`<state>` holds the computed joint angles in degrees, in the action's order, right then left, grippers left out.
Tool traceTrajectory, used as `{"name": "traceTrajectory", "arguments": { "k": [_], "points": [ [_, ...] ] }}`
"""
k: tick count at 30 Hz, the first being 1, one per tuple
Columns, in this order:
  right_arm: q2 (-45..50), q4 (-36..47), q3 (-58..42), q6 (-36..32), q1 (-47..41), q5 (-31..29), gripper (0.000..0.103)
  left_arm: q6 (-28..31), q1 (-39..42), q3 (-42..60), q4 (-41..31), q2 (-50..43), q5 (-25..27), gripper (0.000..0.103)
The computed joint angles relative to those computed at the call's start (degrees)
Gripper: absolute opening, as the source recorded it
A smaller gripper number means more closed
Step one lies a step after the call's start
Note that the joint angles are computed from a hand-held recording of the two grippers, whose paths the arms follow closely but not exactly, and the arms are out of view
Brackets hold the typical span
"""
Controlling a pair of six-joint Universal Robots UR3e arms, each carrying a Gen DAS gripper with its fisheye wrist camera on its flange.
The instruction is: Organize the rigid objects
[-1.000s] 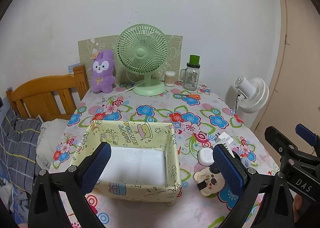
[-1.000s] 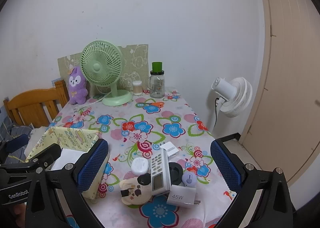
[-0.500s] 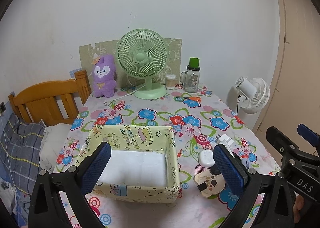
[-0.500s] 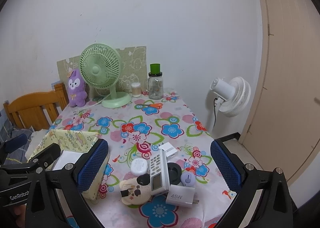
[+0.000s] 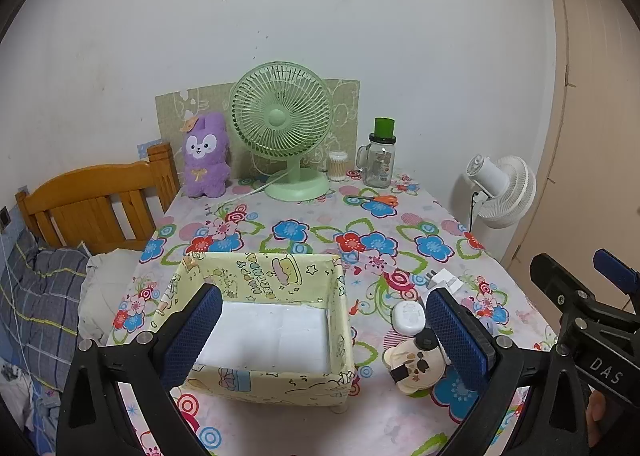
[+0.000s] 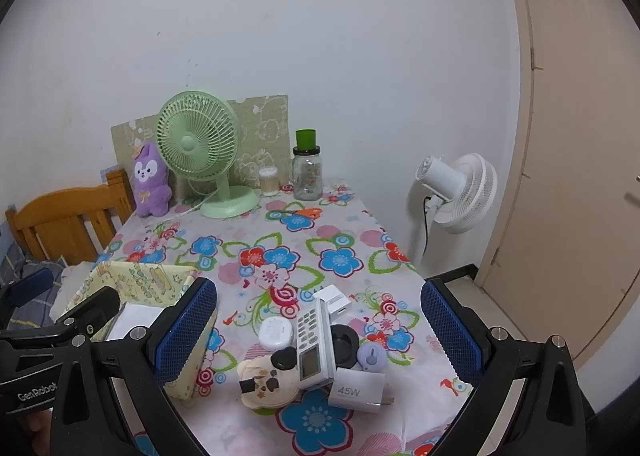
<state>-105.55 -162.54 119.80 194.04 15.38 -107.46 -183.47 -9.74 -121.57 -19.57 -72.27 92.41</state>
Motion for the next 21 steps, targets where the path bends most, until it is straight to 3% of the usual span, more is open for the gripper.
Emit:
{"name": "traceTrajectory", "arguments": {
  "k": [16, 21],
  "points": [
    [-1.7, 1.8, 0.8, 0.6, -3.7, 2.3, 0.103, -0.4, -2.0, 2.4, -0.3, -3.7, 0.2, 0.103],
    [-1.2, 1.0, 1.7, -0.9, -6.5, 5.1, 0.103, -0.2, -6.2, 4.2, 2.4, -8.0, 5.0, 0.103]
  ]
}}
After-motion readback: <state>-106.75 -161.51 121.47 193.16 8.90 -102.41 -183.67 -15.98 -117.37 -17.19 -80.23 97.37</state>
